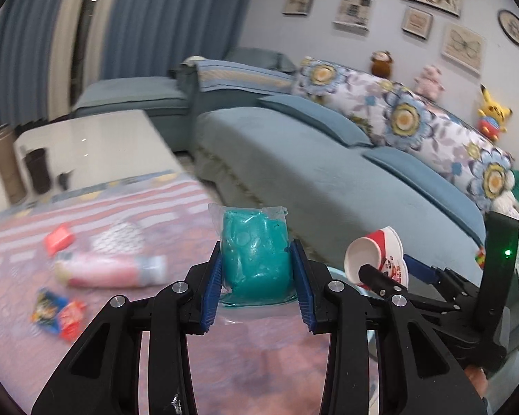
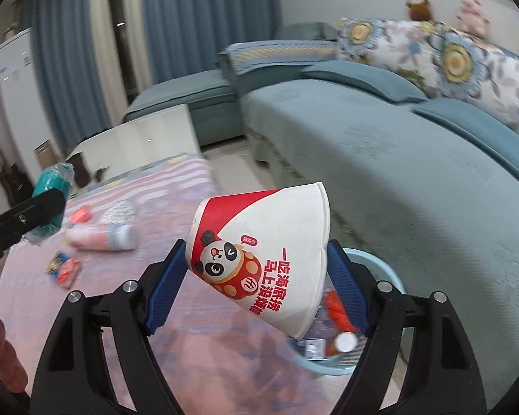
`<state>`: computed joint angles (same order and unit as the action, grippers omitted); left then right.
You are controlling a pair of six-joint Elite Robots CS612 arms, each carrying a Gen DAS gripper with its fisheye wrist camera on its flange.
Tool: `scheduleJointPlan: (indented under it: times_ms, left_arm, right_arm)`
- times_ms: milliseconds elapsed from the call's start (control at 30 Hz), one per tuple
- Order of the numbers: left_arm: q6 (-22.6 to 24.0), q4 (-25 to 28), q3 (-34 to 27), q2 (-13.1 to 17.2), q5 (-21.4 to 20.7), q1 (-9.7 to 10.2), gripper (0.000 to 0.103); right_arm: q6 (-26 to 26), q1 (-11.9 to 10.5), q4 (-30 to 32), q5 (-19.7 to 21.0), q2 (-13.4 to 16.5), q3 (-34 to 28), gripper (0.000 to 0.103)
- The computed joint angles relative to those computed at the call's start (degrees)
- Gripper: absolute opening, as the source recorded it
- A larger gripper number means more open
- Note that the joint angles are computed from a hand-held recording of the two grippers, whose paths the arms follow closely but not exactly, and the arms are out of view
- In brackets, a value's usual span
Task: Collect trash
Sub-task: 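Carry both cups to the wastebasket and open both tools to drop them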
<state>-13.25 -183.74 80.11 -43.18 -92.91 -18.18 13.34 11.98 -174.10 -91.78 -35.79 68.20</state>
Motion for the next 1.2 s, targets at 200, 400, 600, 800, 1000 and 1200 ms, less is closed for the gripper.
scheduleJointPlan:
  times_ms: [200,400,600,800,1000,1200]
  left_arm:
    - [1.64,6.04,-6.67,4.19,-2.93,-1.88,0.036]
    - [3.77,14.23,-13.17,8.47,-5.68,-3.33,0.036]
    - [6.02,19.96,-17.30,11.45,-6.54,-4.29,0.038]
    - [6.14,20.34,-18.05,12.42,-6.65,-4.33,0.063]
    - [5.82,20.52,-17.46,12.03,-6.45,-4.00,0.063]
    - [5.42,18.55,-15.23,10.67,-6.41,-3.47,0.066]
  right_arm:
    - [3.17,-3.07,2.69,0.21,0.60,1.19,0.076]
    - [5.79,-5.11,7.96,2.01,2.61,-0.14,0.076]
    - [7.84,-6.41,12.05,4.39,4.85,-1.99,0.077]
    - [8.56,-6.64,13.16,4.64,5.68,-2.69,0.077]
    - [8.45,-6.71,12.67,5.18,5.74,-2.55,0.077]
    - [8.64,-6.43,12.43,5.11,5.17,-1.68,0.078]
